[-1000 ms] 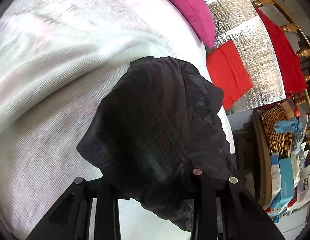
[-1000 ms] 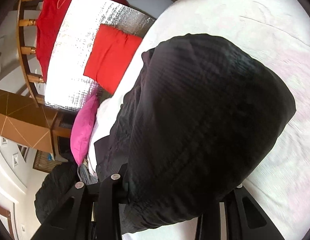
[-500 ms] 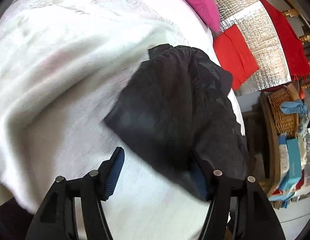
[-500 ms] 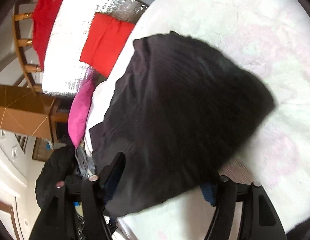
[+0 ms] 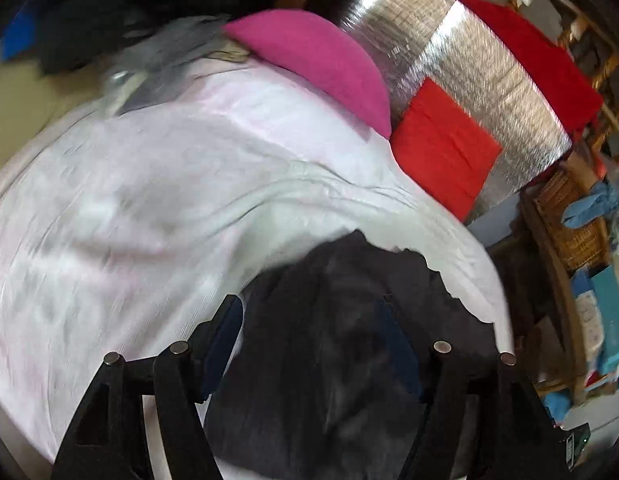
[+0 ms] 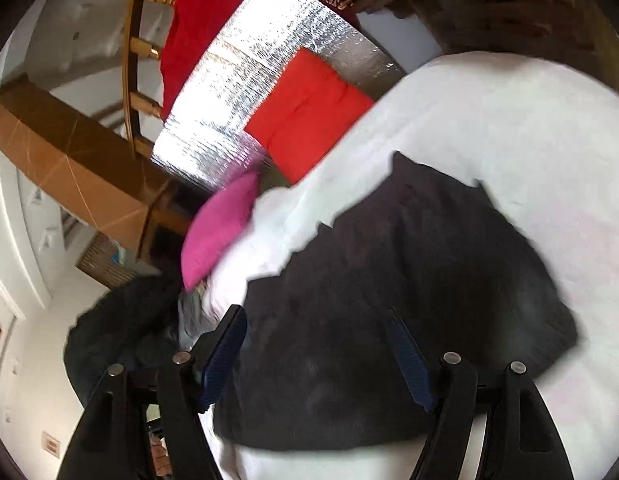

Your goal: Fold large clothes

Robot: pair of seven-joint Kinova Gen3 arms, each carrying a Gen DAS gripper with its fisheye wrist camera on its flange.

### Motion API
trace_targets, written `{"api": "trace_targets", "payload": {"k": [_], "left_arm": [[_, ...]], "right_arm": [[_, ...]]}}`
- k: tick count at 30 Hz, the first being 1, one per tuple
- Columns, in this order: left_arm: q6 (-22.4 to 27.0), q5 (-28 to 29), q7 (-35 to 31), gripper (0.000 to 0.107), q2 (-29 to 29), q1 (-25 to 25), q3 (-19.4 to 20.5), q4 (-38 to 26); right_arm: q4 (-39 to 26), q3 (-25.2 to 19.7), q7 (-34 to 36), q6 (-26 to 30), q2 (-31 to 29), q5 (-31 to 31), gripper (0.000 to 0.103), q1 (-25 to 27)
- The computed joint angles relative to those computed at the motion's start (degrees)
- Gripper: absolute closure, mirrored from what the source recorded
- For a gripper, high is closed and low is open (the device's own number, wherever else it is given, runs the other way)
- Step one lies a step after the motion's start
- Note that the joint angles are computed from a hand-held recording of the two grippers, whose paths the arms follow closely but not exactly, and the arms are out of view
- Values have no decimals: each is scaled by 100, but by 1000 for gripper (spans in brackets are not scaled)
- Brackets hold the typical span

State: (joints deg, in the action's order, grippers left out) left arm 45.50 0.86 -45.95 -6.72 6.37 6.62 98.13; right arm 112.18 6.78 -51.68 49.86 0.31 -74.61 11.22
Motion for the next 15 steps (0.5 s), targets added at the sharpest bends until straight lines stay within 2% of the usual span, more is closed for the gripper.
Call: {"api": "trace_targets", "payload": {"k": [1, 3, 5, 6, 8, 11, 13, 15], "left_arm": [[99, 122, -233, 38, 265, -104, 14, -246], [242, 376, -699, 62, 796, -524, 266, -750], [575, 426, -1165, 66, 1309, -627, 394, -1281], [719, 440, -1313, 66, 1543, -521, 302, -1546], [965, 515, -1477, 68, 1924, -178, 0, -1996], [1359, 858, -1882, 61, 2481, -145, 9, -2618], [1630, 662, -1755, 56, 2836, 175, -207, -3055], [1967, 573, -1740, 47, 3205, 233, -163, -3471]], "right_arm": [[-70, -130, 128, -14, 252, -233, 28, 7], [-222, -442, 217, -20, 694, -570, 28, 38], [-397, -521, 226, -43, 1098, -533, 28, -98], [-442, -427, 136, -99, 1162, -375, 28, -226], [-660, -556, -189, -280, 1299, -16, 28, -275], [-975, -727, -493, -131, 1442, 457, 28, -154], [-1127, -807, -599, 17, 1549, 691, 28, -68], [-1150, -890, -600, 98, 1630, 676, 28, 57]]}}
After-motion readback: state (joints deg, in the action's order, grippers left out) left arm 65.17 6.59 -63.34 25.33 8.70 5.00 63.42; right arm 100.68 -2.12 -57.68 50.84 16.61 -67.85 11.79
